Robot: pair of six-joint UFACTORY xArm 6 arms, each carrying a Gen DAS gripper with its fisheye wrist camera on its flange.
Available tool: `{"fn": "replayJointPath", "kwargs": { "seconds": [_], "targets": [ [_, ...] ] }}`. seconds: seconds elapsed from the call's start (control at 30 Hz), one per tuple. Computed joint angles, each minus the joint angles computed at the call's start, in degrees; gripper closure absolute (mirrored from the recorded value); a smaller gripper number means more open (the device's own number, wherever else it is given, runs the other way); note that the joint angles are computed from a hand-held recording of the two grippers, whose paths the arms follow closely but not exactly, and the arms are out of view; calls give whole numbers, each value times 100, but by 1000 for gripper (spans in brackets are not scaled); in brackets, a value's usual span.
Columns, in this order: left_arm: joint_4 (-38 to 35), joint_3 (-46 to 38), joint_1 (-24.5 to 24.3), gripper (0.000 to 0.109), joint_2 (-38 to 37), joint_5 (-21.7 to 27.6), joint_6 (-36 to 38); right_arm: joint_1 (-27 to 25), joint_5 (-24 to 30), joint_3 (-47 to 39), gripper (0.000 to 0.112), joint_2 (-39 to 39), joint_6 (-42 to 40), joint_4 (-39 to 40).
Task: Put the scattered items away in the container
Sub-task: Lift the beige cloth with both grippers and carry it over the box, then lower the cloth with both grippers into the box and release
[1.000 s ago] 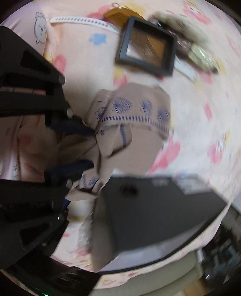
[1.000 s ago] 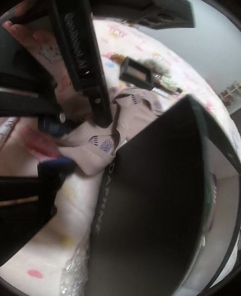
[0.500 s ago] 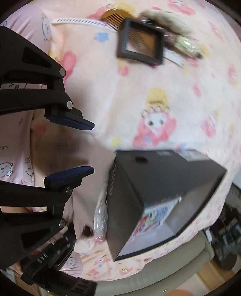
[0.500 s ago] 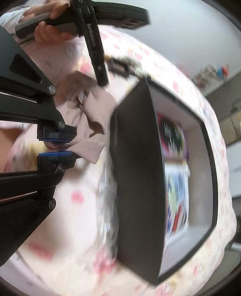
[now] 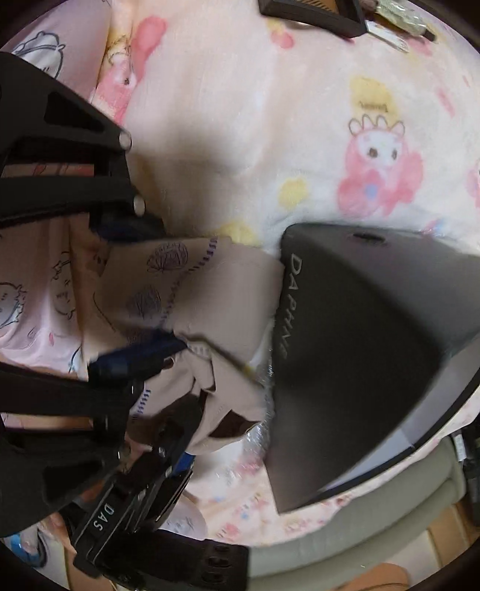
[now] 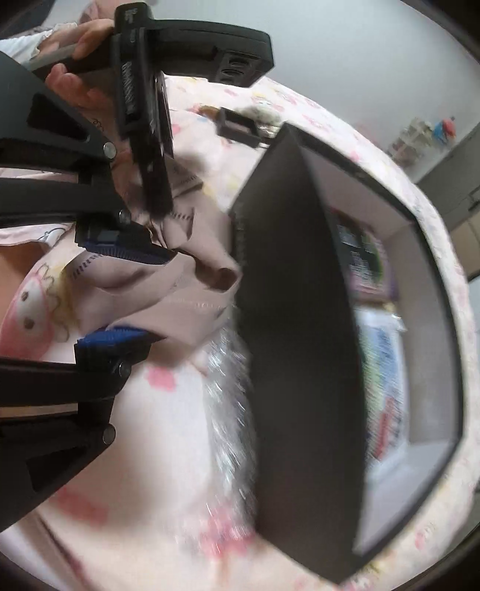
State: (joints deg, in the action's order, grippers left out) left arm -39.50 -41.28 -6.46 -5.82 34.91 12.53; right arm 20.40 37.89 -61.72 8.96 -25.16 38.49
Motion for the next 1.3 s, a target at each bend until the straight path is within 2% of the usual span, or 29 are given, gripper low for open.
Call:
{"fn": "replayJointPath", "kwargs": {
  "seconds": [0.03, 0.1, 0.17, 0.27, 0.47, 0.53, 0.6, 0.67, 0.73, 0.8, 0.87, 0.97, 1.03, 1.07, 1.1, 1.17, 1.23, 1.3],
  "targets": [
    [235, 78, -66, 80, -82, -143, -173, 7, -17, 2, 101, 47, 91, -59],
    [504, 271, -128, 95, -287, -412, -485, -3, -221, 196, 104, -40, 143, -98],
    [128, 416, -104, 101, -487, -508, -325, -35, -401, 352, 106, -167, 208, -160],
    [-569, 542, -131, 104, -926, -476, 212, -60, -520, 514, 107, -488, -103, -8],
    [-737, 197, -250, 105, -1463, -357, 451, -304, -154, 250, 107, -1025, -1148, 992],
    [-841, -322, -125, 105, -1222, -221, 703, -392, -31, -103, 107, -979, -1361, 1149],
    [-897, -881, -212, 105, -834, -325, 787, -523, 155, -674, 108, -743, -1642, 1335],
    [-452, -1648, -306, 105, -174, -613, 483, -606, 178, -1383, 107, -328, -1649, 1291],
    [-366, -2339, -319, 105, 469, -643, 371, -636, 31, -2081, 107, 152, -1464, 1042],
    [-303, -2935, -272, 105, 1073, -468, 246, -731, 109, -2919, 107, 826, -1219, 780],
    [-14, -3546, -225, 105, 1769, -180, -59, -867, 413, -3729, 107, 1533, -809, 412],
    [671, -4543, -147, 103, 2779, 588, -857, -994, 1245, -5055, 106, 2703, 295, -920],
    [1240, -4829, -140, 89, 3078, 879, -1362, -1040, 1484, -5270, 103, 3011, 624, -1207],
    [1352, -4867, -129, 76, 3113, 929, -1490, -1051, 1523, -5236, 101, 3042, 688, -1293],
    [1361, -4789, -121, 72, 3058, 844, -1526, -1044, 1414, -5082, 100, 2974, 618, -1353],
    [1285, -4387, -141, 72, 2764, 332, -1443, -1030, 872, -4514, 94, 2596, 298, -1289],
    [1404, -4065, -206, 72, 2516, -48, -1430, -1021, 243, -3997, 90, 2210, 13, -803],
    [1495, -4035, -289, 78, 2482, -28, -1284, -1040, 0, -3767, 87, 1991, -350, -36]
  ]
}}
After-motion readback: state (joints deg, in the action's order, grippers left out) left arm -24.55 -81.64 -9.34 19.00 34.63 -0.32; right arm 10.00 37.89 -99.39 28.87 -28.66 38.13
